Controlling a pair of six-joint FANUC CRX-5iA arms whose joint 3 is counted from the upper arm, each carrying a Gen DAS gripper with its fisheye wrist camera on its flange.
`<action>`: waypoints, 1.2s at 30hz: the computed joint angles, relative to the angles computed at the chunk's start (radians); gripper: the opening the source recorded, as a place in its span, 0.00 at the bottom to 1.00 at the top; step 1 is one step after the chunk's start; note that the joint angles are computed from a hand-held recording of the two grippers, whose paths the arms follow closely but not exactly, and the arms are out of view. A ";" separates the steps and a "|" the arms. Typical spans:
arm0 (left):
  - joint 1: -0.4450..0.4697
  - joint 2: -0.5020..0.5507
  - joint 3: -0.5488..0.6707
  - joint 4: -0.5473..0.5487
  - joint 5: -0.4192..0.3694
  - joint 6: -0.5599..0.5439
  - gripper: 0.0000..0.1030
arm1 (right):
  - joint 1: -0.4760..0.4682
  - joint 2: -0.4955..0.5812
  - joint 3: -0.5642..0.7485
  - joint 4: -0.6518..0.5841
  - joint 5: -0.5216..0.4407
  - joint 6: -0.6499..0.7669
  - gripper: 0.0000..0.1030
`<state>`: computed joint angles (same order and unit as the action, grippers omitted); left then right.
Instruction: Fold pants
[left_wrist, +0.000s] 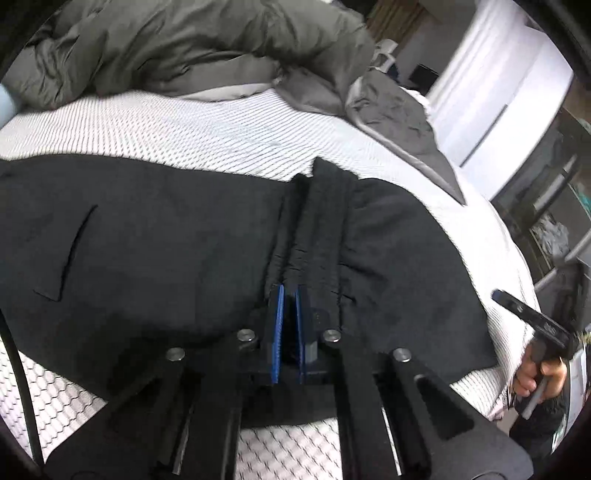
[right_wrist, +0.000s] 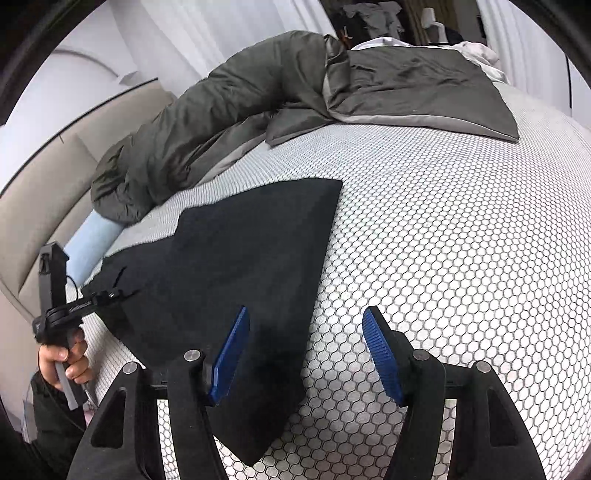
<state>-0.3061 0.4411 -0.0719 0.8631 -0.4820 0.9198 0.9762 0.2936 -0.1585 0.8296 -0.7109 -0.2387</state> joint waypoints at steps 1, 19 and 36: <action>0.002 -0.008 0.001 -0.022 -0.008 0.006 0.03 | 0.001 -0.004 -0.007 0.009 0.003 -0.009 0.63; 0.032 0.093 0.101 -0.029 -0.193 0.068 0.60 | 0.014 0.013 0.031 -0.034 -0.009 0.064 0.63; 0.041 -0.049 -0.018 0.038 -0.123 0.022 0.08 | 0.016 0.023 0.045 -0.045 0.005 0.090 0.63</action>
<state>-0.2648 0.3923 -0.0902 0.9014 -0.6055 0.9415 0.9927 0.3165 -0.1133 0.7850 -0.7062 -0.1489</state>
